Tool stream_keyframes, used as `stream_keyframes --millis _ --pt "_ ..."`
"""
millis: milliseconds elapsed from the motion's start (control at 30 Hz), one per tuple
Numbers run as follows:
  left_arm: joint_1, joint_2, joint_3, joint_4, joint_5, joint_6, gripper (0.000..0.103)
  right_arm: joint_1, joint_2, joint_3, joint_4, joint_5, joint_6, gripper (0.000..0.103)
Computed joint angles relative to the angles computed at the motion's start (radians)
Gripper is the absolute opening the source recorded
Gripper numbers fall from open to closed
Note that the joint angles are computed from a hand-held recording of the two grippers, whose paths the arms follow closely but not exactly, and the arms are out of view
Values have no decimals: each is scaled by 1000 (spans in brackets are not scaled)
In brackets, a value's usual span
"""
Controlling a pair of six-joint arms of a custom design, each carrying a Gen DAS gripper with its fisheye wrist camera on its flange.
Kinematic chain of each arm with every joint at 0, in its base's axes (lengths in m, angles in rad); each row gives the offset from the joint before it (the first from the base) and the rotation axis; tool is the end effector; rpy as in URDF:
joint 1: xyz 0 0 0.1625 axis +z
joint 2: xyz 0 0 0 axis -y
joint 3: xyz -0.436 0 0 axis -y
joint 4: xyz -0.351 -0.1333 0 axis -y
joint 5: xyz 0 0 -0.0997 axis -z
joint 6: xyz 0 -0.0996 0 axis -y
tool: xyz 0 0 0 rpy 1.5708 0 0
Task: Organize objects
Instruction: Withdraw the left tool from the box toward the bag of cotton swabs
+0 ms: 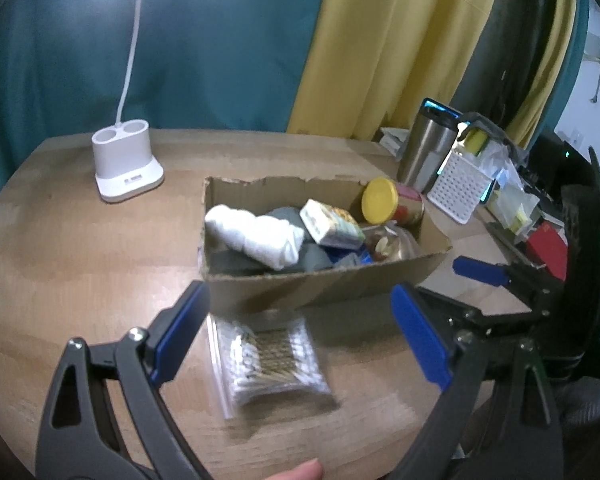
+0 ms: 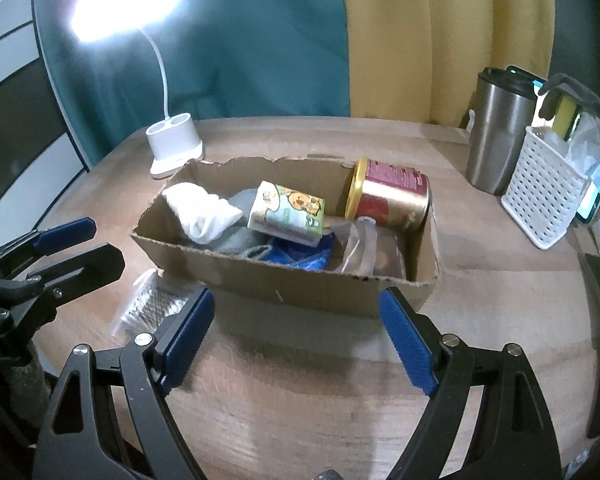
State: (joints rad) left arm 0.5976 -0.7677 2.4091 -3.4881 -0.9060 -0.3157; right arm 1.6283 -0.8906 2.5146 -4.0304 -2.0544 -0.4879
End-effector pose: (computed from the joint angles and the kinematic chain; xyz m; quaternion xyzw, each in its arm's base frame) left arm -0.2263 -0.3896 0.0669 0.2598 0.9006 -0.2981 0.1803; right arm 0.1091 -0.3822 0.1658 0.1454 -0.8808 0.3381 0.2979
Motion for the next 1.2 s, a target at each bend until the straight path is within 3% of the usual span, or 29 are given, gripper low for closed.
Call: stream_keyframes --millis 633,1200 --pt "-23 40 26 59 45 -91 93 -45 21 66 -85 37 -12 87" --pt "20 101 -18 166 96 -159 93 -96 21 79 -80 62 -17 87"
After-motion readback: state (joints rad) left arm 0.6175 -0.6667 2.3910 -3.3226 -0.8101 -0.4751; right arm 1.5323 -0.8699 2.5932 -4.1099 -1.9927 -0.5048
